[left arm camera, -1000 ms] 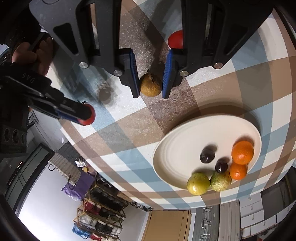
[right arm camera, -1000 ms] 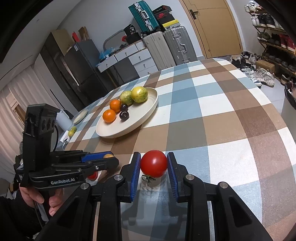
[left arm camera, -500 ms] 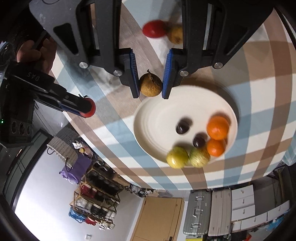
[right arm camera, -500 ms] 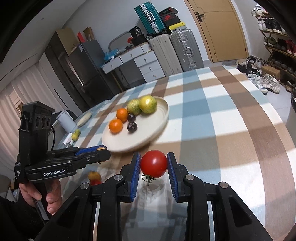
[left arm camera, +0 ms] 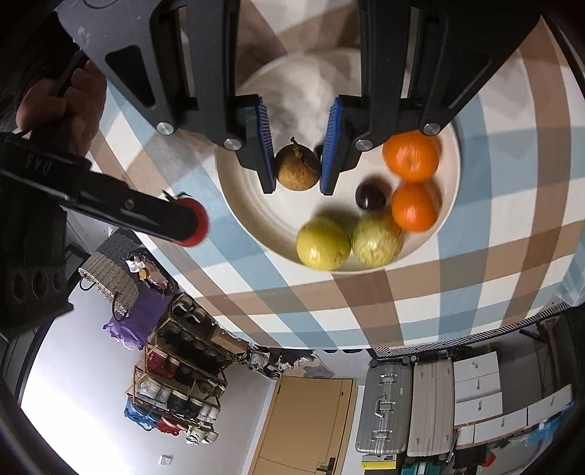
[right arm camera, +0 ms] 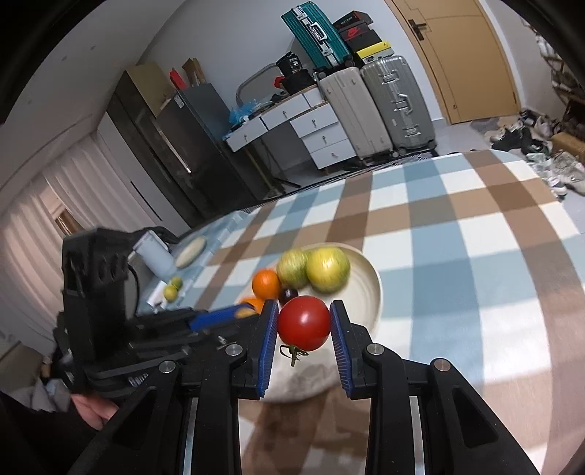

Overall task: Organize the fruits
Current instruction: 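Place the brown fruit and tomato on the cream plate and release both, then move both grippers back and grasp the second red tomato with the right gripper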

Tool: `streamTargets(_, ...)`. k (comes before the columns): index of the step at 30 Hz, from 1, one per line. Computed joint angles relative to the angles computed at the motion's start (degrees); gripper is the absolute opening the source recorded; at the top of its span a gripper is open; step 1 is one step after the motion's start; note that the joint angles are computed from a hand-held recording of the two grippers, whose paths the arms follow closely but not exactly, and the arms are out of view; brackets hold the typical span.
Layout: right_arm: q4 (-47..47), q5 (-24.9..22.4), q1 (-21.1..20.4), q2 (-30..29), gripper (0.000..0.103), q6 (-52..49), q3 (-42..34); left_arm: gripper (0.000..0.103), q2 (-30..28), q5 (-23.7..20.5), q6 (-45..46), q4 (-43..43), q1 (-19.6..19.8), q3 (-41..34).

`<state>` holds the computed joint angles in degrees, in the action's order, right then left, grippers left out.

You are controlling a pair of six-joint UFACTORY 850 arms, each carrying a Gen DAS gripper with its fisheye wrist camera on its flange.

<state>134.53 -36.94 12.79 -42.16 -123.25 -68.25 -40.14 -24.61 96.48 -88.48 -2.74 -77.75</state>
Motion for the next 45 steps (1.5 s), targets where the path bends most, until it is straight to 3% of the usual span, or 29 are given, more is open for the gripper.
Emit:
streamTargets(10, -14.9, 4.5, -1.0, -9.3, 0.029, 21.2, -15.2, 0.022, -6.1, 1.1, -9.3, 9.2, -1.4, -8.8)
streamTargets(19, -19.8, 6.6, -0.7, -12.3, 0.030, 26.1, -18.8, 0.022, -8.7, 1.0, -14.6, 14.1, -1.4, -11.6)
streamTargets(27, -20.2, 7.9, -0.4, -12.9, 0.030, 27.3, -19.9, 0.022, -8.5, 1.9, -12.5, 11.9, -1.3, -11.1)
streamTargets(31, -15.2, 6.4, -0.4, -12.0, 0.049, 22.0, -18.1, 0.023, -7.2, 2.7, -11.1, 9.9, -1.0, -9.4)
streamTargets(34, -11.4, 5.1, -0.5, -10.6, 0.051, 18.0, -15.9, 0.025, -5.4, 3.1, -8.5, 6.9, -0.8, -7.4)
streamTargets(39, -7.2, 4.4, -0.6, -7.5, 0.053, 13.9, -11.9, 0.040, -1.2, 3.8, 0.2, -2.1, -0.6, -2.4)
streamTargets(42, -2.6, 3.9, -0.5, -4.7, 0.073, 9.4, -8.1, 0.047, 2.2, 4.4, 8.4, -10.2, -0.7, 1.8)
streamTargets(43, -1.1, 3.6, -0.4, -3.9, 0.086, 8.1, -6.9, 0.051, 3.2, 4.7, 10.8, -12.6, -0.7, 3.0)
streamTargets(45, 3.8, 2.6, -0.2, -2.0, 0.093, 4.3, -4.0, 0.060, 5.7, 5.5, 18.3, -20.3, -0.9, 6.0)
